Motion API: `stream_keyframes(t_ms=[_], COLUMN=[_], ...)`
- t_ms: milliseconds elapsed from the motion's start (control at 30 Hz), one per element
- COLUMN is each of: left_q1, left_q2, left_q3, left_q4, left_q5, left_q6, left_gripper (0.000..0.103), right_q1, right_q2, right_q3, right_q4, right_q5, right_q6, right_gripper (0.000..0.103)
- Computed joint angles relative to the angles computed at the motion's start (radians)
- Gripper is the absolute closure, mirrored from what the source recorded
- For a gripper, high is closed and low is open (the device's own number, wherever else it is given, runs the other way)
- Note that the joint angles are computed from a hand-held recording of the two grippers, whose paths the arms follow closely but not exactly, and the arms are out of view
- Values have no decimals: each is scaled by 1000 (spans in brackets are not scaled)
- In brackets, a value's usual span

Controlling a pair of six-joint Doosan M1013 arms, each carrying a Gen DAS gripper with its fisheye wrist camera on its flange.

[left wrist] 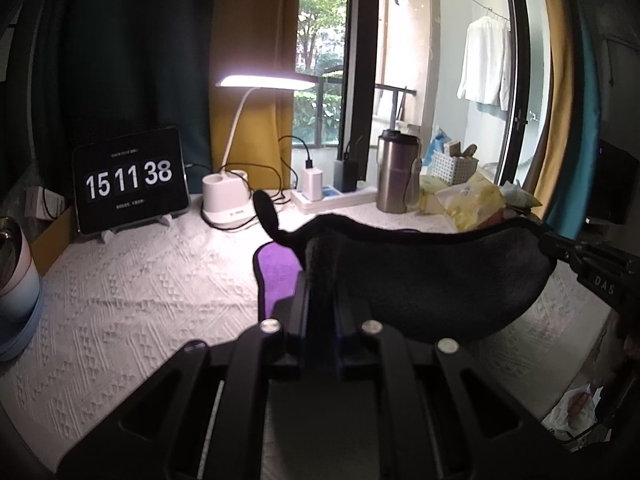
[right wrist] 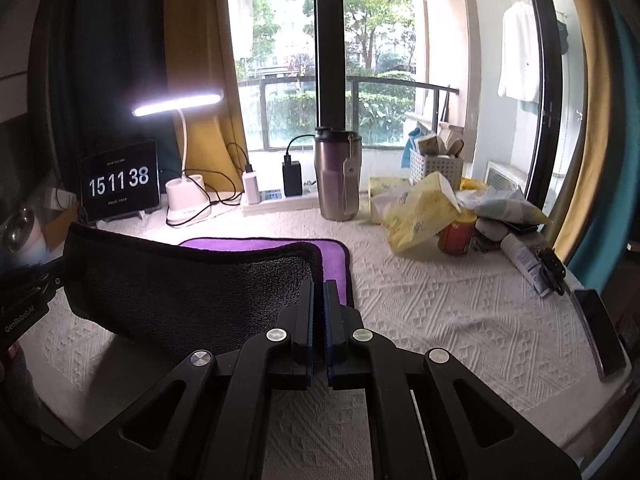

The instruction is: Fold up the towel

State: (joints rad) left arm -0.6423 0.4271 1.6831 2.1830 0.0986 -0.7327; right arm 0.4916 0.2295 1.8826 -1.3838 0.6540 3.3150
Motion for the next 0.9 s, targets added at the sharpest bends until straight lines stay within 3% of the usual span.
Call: stream_keyframes(t_ms=[167,400,900], left_q1=[2,6,12], left_q2=[-1,12,60], left_q3=[-8,-31,-109], left_q4=[173,214,90], left_q5=[17,27,19], left_q6=[-169,-211,-58], left_gripper=[93,93,93], right_q1=[-1,-11,-59], right_q2=[-2,4,32], right_q3=[-8,-25,-67], right_q4=[-27,-47,-64], right_q5=[7,4,-33], right_q6=[19,18,-3], right_gripper=[98,98,98])
